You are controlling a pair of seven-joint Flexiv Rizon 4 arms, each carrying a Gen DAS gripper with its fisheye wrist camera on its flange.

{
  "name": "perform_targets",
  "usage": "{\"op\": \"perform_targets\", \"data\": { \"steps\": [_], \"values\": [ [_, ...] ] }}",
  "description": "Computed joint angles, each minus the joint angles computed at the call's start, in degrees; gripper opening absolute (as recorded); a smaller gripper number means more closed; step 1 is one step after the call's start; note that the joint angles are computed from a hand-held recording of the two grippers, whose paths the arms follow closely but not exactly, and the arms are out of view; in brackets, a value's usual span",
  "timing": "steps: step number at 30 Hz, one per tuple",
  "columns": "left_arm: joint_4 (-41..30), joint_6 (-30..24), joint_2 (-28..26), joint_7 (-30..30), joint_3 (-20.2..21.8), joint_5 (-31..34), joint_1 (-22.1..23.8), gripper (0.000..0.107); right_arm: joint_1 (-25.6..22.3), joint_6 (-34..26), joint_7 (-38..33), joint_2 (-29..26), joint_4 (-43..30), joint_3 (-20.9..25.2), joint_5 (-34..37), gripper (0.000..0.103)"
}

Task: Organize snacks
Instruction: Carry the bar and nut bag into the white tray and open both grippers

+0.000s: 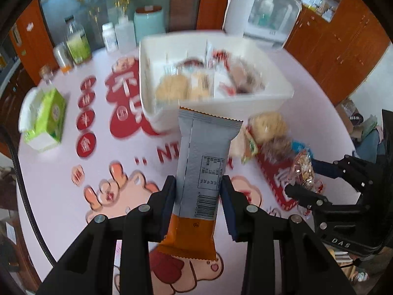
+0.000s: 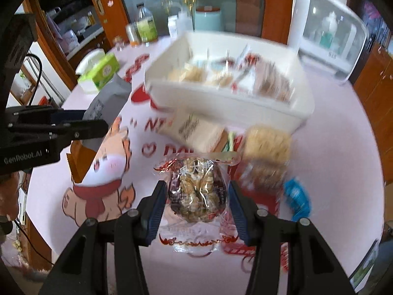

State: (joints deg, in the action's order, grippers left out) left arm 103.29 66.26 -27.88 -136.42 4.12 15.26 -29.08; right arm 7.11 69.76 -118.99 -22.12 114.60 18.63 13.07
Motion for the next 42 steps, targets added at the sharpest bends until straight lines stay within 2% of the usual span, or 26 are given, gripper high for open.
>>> {"op": "perform_targets", "data": {
  "steps": [8,13,18,21,26,32,42],
  "values": [
    [-7.8,-5.1,3.0,-4.3,4.3,10.1,-1.9,0.035,1.2,4.6,1.6,0.8,-7.0,-1.5,-2.2,0.051],
    [-14.8,-9.5,3.5,-6.0,4.7,16.9,-0.9,0.035,3.0,8.4,6.0,-0.1,-12.1,-3.7,-6.4,0.051],
    [-21.9,-11.8,1.8,-5.2,3.7,19.3,1.6,0.036,4.3,10.7,11.0,-2.8,-18.0,-5.1,-11.0,0.051],
    [-25.2,-11.2,-0.3,-3.6,2.9,17.8,3.4,0.036,4.5,9.6,13.5,-5.9,-22.3,-5.1,-13.0,0.051],
    [-29.4,-10.6,-5.6,0.3,1.9,11.7,6.0,0.036,3.7,2.4,16.1,-11.4,-30.0,-3.5,-13.1,0.052],
    [-34.1,-12.8,-12.6,4.5,2.0,4.7,7.3,0.036,4.1,-5.6,17.2,-17.9,-37.6,-3.6,-12.4,0.052],
    [-41.4,-17.7,-22.1,9.5,2.2,-3.7,9.3,0.036,5.9,-14.0,17.6,-26.1,-47.5,-4.8,-11.6,0.054]
  ]
}}
